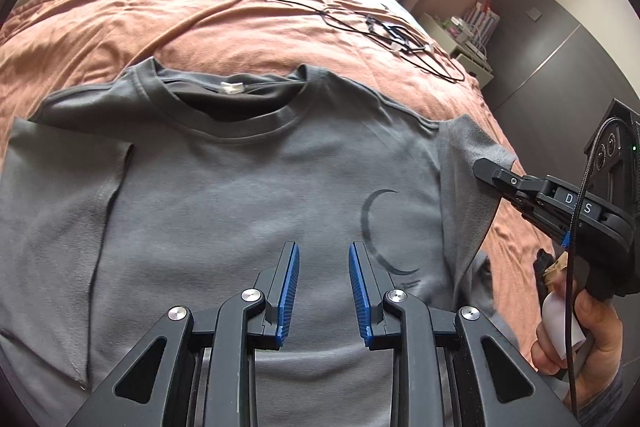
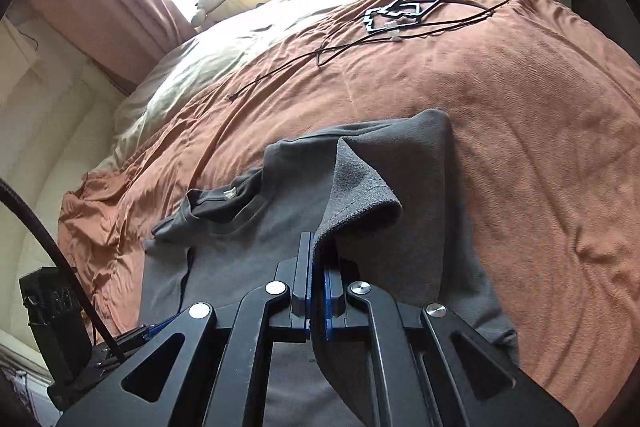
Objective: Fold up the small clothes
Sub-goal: 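Fold the sleeve onto the shirt body with the right gripper and release, then grasp the shirt side edge with the right gripper and fold it inward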
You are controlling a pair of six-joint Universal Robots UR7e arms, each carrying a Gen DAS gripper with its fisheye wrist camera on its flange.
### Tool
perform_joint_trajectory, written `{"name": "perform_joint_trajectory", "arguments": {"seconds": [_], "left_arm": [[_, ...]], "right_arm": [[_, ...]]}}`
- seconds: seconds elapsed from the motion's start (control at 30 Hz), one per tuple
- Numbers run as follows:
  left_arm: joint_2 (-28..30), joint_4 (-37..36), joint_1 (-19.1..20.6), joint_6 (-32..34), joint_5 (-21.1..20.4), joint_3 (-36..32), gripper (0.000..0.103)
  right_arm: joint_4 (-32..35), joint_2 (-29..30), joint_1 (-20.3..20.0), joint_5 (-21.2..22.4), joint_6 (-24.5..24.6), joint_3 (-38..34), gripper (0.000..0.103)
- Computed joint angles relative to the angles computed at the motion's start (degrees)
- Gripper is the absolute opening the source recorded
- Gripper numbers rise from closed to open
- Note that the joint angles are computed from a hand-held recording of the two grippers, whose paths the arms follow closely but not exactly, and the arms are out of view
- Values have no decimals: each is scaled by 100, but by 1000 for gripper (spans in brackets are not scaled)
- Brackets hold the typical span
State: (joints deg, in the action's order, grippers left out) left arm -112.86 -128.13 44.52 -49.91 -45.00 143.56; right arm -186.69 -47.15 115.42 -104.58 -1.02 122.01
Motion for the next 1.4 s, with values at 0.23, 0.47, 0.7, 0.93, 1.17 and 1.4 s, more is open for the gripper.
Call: {"name": "perform_joint_trajectory", "arguments": {"seconds": [0.23, 0.47, 0.7, 0.93, 1.17, 1.4], "left_arm": [[-22, -18, 292, 138, -3, -10, 28], [373, -361, 501, 276, -80, -33, 44], [950, -854, 617, 505, -75, -135, 44], [1561, -1590, 951, 970, -153, -343, 48], [2034, -2362, 1227, 1408, -189, -540, 56], [2500, -2988, 1364, 1801, -229, -683, 54]], "right_arm": [[311, 287, -78, 189, 61, -336, 21], [-64, 26, -266, 257, -179, -1, 83], [-390, -310, -440, -258, -286, 431, 83], [-37, -403, -648, -687, -422, 508, 57], [284, -352, -625, -993, -552, 463, 42], [359, -370, -696, -1069, -640, 530, 35]]}}
